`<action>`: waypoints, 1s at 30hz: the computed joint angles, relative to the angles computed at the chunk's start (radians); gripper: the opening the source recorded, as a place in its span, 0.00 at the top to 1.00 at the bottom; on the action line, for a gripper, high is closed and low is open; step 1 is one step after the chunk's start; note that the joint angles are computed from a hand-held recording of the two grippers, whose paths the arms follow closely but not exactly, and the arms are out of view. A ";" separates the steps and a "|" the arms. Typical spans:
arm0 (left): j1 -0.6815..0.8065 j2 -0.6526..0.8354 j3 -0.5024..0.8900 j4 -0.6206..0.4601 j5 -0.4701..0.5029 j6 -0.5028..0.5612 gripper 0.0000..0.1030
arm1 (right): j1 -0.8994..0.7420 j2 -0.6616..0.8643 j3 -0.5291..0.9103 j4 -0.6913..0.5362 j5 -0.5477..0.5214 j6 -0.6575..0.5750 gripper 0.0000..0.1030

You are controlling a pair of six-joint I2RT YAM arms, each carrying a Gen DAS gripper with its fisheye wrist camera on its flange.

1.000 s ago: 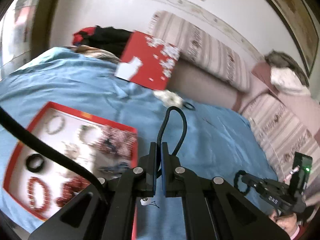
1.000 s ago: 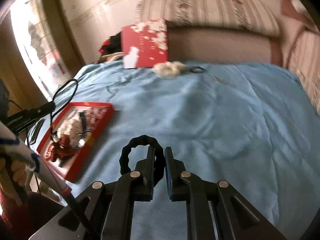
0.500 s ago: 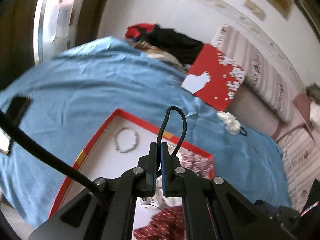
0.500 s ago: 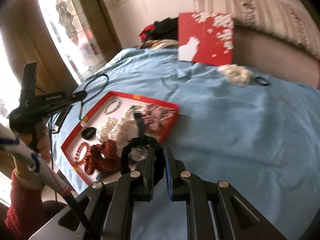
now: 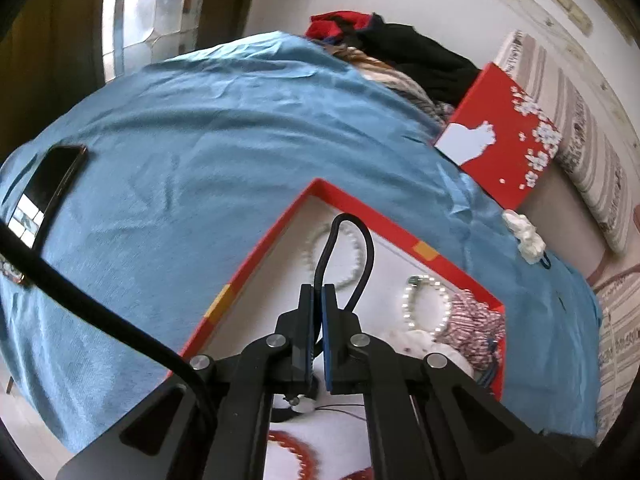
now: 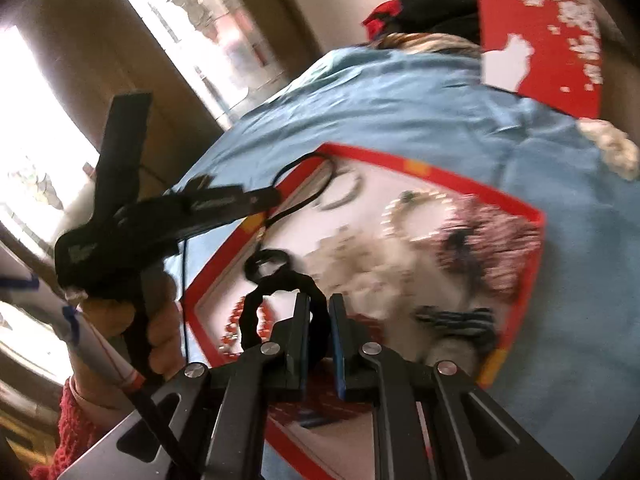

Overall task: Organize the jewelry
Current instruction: 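Carry the lanyard and beaded ring into the red tray and open both tools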

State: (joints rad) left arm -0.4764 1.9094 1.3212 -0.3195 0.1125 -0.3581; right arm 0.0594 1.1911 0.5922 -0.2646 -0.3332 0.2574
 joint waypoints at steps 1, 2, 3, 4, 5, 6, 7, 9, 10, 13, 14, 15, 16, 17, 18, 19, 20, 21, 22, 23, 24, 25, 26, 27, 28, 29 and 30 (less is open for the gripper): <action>0.006 0.004 0.002 -0.003 0.006 -0.003 0.97 | 0.039 0.032 0.006 0.026 0.019 0.013 0.90; 0.014 0.008 0.002 -0.004 0.018 -0.008 0.97 | 0.061 0.056 0.013 0.041 0.028 0.021 0.90; 0.023 0.012 0.001 -0.002 0.033 -0.012 0.97 | 0.084 0.088 0.023 0.057 0.035 0.029 0.90; 0.030 0.014 0.000 0.000 0.043 -0.018 0.97 | 0.099 0.110 0.029 0.068 0.042 0.032 0.90; 0.035 0.017 -0.001 0.003 0.049 -0.021 0.97 | 0.120 0.132 0.035 0.079 0.062 0.033 0.90; 0.040 0.013 -0.007 0.010 0.052 -0.023 0.97 | 0.139 0.150 0.038 0.089 0.085 0.033 0.90; 0.044 0.007 -0.016 0.016 0.054 -0.025 0.97 | 0.152 0.167 0.042 0.098 0.100 0.032 0.90; 0.048 -0.001 -0.024 0.026 0.055 -0.033 0.97 | 0.162 0.187 0.044 0.106 0.115 0.024 0.89; 0.051 -0.005 -0.030 0.032 0.060 -0.036 0.97 | 0.162 0.193 0.044 0.112 0.121 0.020 0.89; 0.059 -0.018 -0.048 0.051 0.069 -0.046 0.97 | 0.135 0.167 0.036 0.096 0.093 0.023 0.75; 0.061 -0.022 -0.055 0.061 0.075 -0.048 0.97 | 0.109 0.140 0.029 0.091 0.066 0.025 0.68; 0.063 -0.032 -0.066 0.073 0.086 -0.048 0.96 | 0.079 0.093 0.015 0.078 0.045 0.022 0.63; 0.062 -0.035 -0.067 0.076 0.093 -0.046 0.94 | 0.051 0.055 0.008 0.059 0.029 0.011 0.62; 0.063 -0.042 -0.075 0.083 0.100 -0.045 0.91 | 0.007 0.003 0.000 0.026 0.008 -0.010 0.61; 0.061 -0.050 -0.084 0.091 0.107 -0.047 0.83 | -0.036 -0.042 -0.007 -0.005 -0.010 -0.029 0.61; 0.060 -0.062 -0.098 0.107 0.114 -0.051 0.75 | -0.110 -0.099 -0.017 -0.047 -0.031 -0.058 0.61; 0.057 -0.074 -0.110 0.121 0.118 -0.053 0.72 | -0.155 -0.131 -0.021 -0.076 -0.038 -0.075 0.61; 0.051 -0.090 -0.124 0.137 0.119 -0.052 0.70 | -0.217 -0.170 -0.030 -0.113 -0.033 -0.099 0.61; 0.045 -0.099 -0.133 0.148 0.119 -0.051 0.67 | -0.292 -0.197 -0.042 -0.144 -0.021 -0.134 0.61; 0.038 -0.110 -0.142 0.159 0.118 -0.052 0.66 | -0.339 -0.194 -0.046 -0.152 -0.022 -0.156 0.61; 0.031 -0.121 -0.152 0.170 0.116 -0.054 0.64 | -0.399 -0.181 -0.055 -0.164 -0.035 -0.179 0.61; 0.019 -0.133 -0.161 0.183 0.107 -0.058 0.63 | -0.439 -0.159 -0.061 -0.171 -0.052 -0.188 0.61; 0.007 -0.142 -0.167 0.193 0.094 -0.062 0.62 | -0.463 -0.140 -0.072 -0.162 -0.067 -0.193 0.61; -0.001 -0.148 -0.172 0.200 0.084 -0.064 0.62 | -0.475 -0.116 -0.082 -0.143 -0.075 -0.196 0.61; -0.013 -0.152 -0.173 0.204 0.067 -0.067 0.61 | -0.465 -0.100 -0.094 -0.123 -0.064 -0.189 0.61; -0.023 -0.153 -0.172 0.204 0.054 -0.068 0.61 | -0.446 -0.073 -0.100 -0.099 -0.044 -0.177 0.61; -0.033 -0.153 -0.168 0.200 0.041 -0.068 0.61 | -0.437 -0.037 -0.100 -0.072 -0.037 -0.169 0.63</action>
